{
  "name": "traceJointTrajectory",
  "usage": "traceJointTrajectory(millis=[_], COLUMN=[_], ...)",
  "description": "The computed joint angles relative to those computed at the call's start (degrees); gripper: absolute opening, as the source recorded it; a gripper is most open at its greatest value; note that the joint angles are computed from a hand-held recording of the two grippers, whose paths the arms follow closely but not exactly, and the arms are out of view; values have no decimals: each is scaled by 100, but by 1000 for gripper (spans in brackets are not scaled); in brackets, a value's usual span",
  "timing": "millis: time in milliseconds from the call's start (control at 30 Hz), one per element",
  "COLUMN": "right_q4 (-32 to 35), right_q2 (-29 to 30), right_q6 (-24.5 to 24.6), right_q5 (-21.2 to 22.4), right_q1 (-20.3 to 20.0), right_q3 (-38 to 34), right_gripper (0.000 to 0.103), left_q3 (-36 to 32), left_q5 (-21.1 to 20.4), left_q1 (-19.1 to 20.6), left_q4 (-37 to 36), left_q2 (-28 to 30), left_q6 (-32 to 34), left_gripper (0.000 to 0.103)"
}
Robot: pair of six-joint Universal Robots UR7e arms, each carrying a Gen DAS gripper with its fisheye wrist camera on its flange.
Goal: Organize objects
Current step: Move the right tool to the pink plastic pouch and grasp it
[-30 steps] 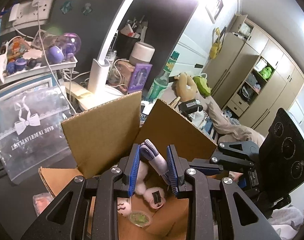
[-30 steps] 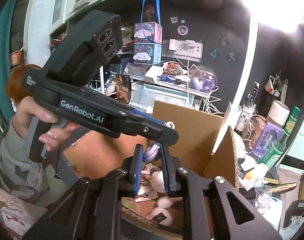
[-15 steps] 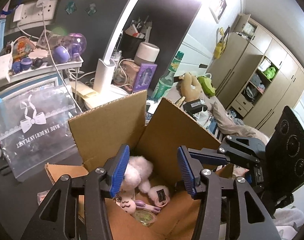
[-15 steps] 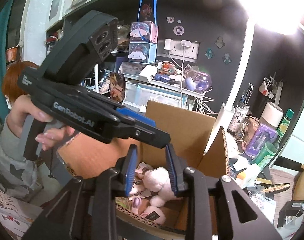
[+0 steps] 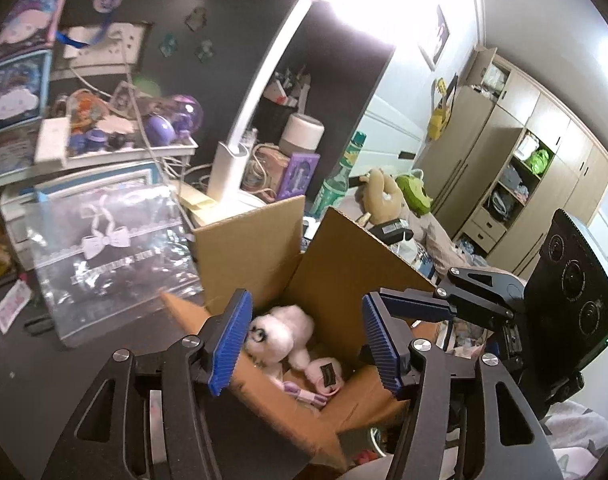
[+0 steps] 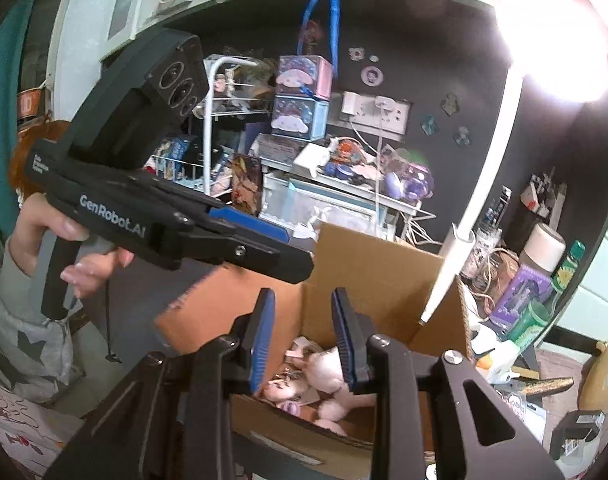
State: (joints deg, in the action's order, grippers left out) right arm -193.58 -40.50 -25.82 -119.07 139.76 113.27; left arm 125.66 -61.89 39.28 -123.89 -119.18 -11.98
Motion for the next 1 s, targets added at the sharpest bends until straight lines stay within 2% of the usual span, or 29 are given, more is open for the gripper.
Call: traceJointTrajectory(millis=[300,400,467,633,733,800,867,900,967,1000], right_q4=[410,633,794,1222,1479,1631,1673,1637,1543,1483], right_q2=[447,654,811,1219,1452,1615,1739,1816,1958,2032], right_q6=[2,55,107,274,439,602,791,899,1087,1227], right_q5=[83,243,364,701,865,939,962,895,689,564], right_q1=[414,515,564,628,622,581,543,523,490,469], right_q3=[-526,-753,-917,-1286,-1478,-1614,-1673,-1692,-1734,-1745], right_gripper=[26,26,31,33,34,36,45,48,62,66], left_q3=[61,29,6,-35,2,59,126,173,262,300], left_q5=[658,984,1155,1514,1555,1489,1370,1248,993,895], left_q1=[-463,-673,-757,-817,-632,-362,-100,113,517,671], left_q4=[913,1473,1775,2566,2718,2598,2438,2244,1904,1791], left_q2=[-1319,-1845,-2082,-2700,-2938,-3007,-3063,-3045,-3007,-2995], left_q6=[-459,-746,-890,-1310,-1352,-1220,-1061,-895,-613,-518], left_gripper=[62,67,69,70,70,71,71,71,71,71])
